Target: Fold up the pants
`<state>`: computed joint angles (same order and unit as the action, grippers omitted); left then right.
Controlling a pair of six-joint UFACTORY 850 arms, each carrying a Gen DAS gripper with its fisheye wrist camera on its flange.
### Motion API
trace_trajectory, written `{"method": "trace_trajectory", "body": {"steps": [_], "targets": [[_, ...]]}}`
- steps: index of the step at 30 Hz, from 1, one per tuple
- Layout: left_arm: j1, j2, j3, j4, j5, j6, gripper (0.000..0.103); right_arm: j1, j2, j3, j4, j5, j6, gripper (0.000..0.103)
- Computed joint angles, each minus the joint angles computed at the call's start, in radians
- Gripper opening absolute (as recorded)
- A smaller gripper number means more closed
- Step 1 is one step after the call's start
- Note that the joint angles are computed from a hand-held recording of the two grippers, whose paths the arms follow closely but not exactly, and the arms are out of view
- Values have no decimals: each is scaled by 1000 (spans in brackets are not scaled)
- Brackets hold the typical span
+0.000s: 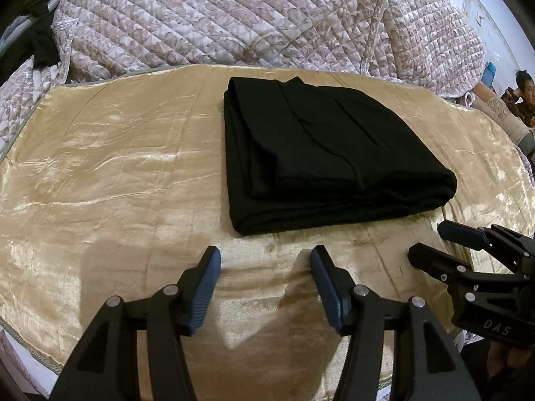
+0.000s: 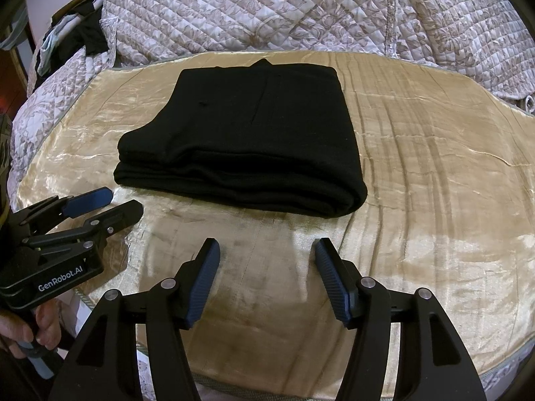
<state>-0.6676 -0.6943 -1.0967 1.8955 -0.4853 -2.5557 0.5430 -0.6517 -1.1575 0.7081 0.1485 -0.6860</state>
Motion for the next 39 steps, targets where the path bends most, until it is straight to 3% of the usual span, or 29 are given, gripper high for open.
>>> {"method": "trace_trajectory", "body": {"steps": [39], "targets": [[-3,-12,-10,-27,-7,53,72,6,-3,-2,31,5,-35,64]]}}
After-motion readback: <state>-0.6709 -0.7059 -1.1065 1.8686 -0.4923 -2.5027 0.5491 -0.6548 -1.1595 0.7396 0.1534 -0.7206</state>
